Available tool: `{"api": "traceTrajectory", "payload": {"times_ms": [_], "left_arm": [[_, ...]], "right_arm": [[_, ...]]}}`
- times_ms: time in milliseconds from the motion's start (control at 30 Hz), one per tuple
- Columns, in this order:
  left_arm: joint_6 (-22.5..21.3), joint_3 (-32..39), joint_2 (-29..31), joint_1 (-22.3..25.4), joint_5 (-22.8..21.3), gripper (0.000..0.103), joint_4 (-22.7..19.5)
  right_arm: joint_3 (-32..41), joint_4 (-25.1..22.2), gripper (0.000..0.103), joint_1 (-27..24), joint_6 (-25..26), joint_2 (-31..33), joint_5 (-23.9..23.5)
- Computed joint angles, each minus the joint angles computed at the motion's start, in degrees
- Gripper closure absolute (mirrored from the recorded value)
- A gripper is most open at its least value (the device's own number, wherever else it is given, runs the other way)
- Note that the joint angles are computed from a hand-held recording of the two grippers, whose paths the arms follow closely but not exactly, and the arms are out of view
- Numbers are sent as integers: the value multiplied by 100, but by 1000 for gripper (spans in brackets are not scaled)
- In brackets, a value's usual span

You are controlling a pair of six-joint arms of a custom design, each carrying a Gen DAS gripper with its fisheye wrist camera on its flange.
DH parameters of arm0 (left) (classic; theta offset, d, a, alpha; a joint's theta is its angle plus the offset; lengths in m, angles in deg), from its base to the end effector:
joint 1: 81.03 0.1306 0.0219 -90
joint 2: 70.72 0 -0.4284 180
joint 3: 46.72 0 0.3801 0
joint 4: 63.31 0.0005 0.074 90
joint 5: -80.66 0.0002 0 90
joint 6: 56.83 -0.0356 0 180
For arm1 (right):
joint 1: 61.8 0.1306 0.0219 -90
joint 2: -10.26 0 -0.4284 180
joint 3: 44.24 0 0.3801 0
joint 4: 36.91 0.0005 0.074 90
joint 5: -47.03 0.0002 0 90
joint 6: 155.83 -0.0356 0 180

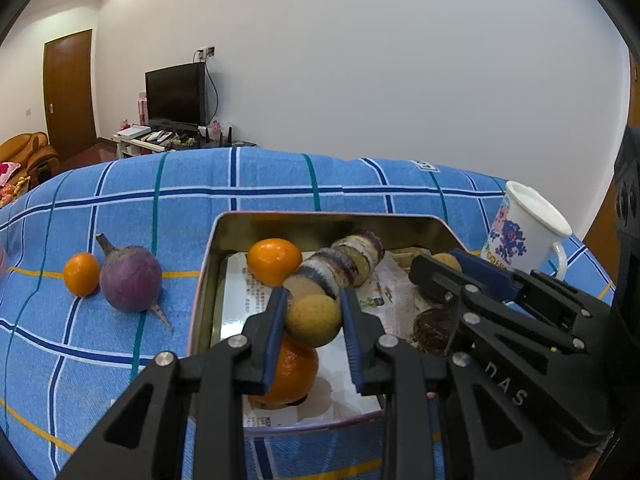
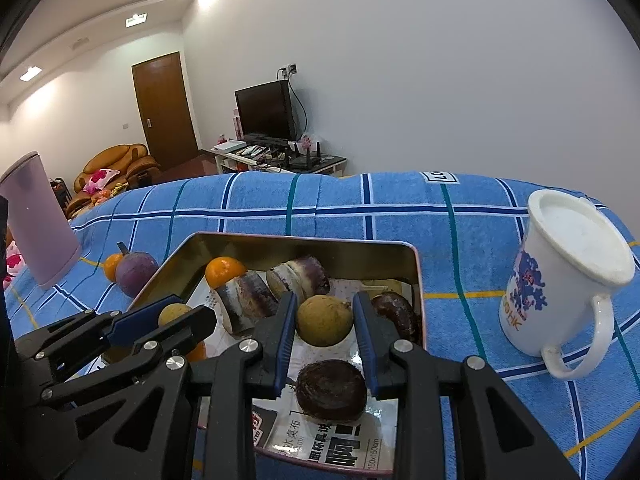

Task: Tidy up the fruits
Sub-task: 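Open both grippers to drop the fruits into the pink tin, then withdraw both open grippers from the tin toward the orange and purple beet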

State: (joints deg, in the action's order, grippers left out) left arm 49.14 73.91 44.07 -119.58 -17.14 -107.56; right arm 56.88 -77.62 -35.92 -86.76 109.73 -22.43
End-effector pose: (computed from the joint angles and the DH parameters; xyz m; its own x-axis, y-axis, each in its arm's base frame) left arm 0.5229 -0.4111 0.4902 -0.6141 0.1408 -0.7765 0.3800 0.9152 -0.1345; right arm 0.5055 0.2308 0.4963 -0.5880 0.0866 -0.8042 0.0497 0.9962 0.0709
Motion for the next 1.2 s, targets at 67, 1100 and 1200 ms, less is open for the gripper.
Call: {"api": "traceTrajectory", "payload": {"times_ms": [67, 1100, 1200], "left_arm": [[-5, 25, 11, -6, -28, 74, -3], [-350, -1189, -748, -28, -1965, 0, 1560], [-548, -1248, -797, -7, -2158, 0, 1621]], "right_arm": [[7, -19, 71, -2, -44, 19, -5], [-1398, 2841, 25, 515, 515, -871, 2282], [-1479, 3038, 25, 601, 612, -917, 2611]]}}
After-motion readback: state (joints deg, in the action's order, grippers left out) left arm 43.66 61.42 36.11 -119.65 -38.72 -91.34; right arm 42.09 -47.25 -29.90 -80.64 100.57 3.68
